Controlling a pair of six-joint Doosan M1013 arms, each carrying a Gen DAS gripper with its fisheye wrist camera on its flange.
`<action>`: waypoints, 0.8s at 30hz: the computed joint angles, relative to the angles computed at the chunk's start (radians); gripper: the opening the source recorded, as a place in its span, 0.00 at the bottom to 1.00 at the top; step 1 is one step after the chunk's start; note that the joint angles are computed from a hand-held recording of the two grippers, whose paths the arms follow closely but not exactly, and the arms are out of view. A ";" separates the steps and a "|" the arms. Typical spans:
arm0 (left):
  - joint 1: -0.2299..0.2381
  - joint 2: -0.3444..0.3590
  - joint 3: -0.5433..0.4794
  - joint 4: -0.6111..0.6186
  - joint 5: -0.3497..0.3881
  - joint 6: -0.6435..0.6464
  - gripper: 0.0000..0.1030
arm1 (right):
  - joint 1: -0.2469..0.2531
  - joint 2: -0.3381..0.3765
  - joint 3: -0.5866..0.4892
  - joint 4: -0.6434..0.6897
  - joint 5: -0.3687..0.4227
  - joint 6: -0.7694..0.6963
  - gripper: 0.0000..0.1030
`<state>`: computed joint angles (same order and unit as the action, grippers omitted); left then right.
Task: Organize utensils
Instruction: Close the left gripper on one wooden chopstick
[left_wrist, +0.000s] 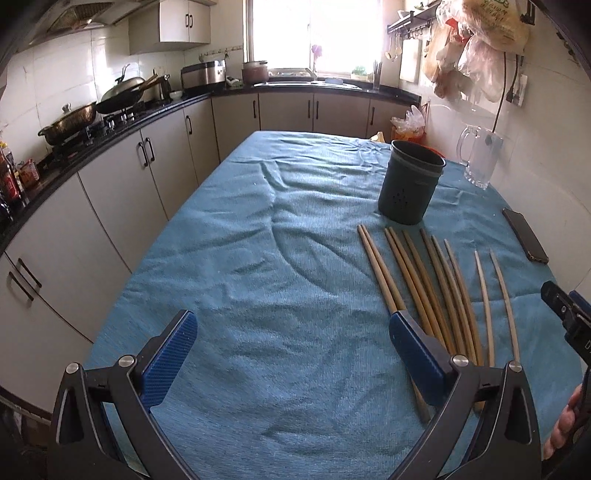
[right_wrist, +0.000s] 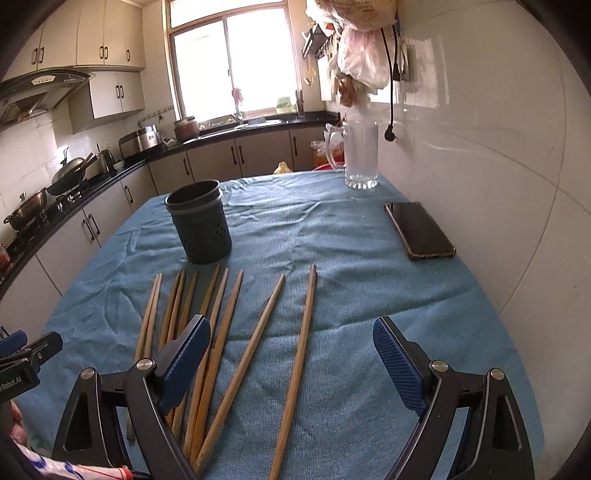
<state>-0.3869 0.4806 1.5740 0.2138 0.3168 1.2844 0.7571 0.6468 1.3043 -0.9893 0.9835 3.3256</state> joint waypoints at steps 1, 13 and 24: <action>0.002 0.003 -0.004 -0.022 0.006 0.020 1.00 | -0.002 0.000 0.002 0.007 -0.006 -0.001 0.90; 0.005 0.089 -0.134 -0.429 0.194 0.470 0.66 | -0.021 -0.009 0.032 0.071 -0.073 -0.008 0.90; -0.015 0.152 -0.207 -0.465 0.308 0.523 0.35 | -0.024 -0.030 0.073 0.038 -0.105 0.049 0.90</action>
<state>-0.4017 0.6326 1.3669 -0.2516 0.6249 1.8075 0.7332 0.6168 1.3778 -0.9510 0.8788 3.3748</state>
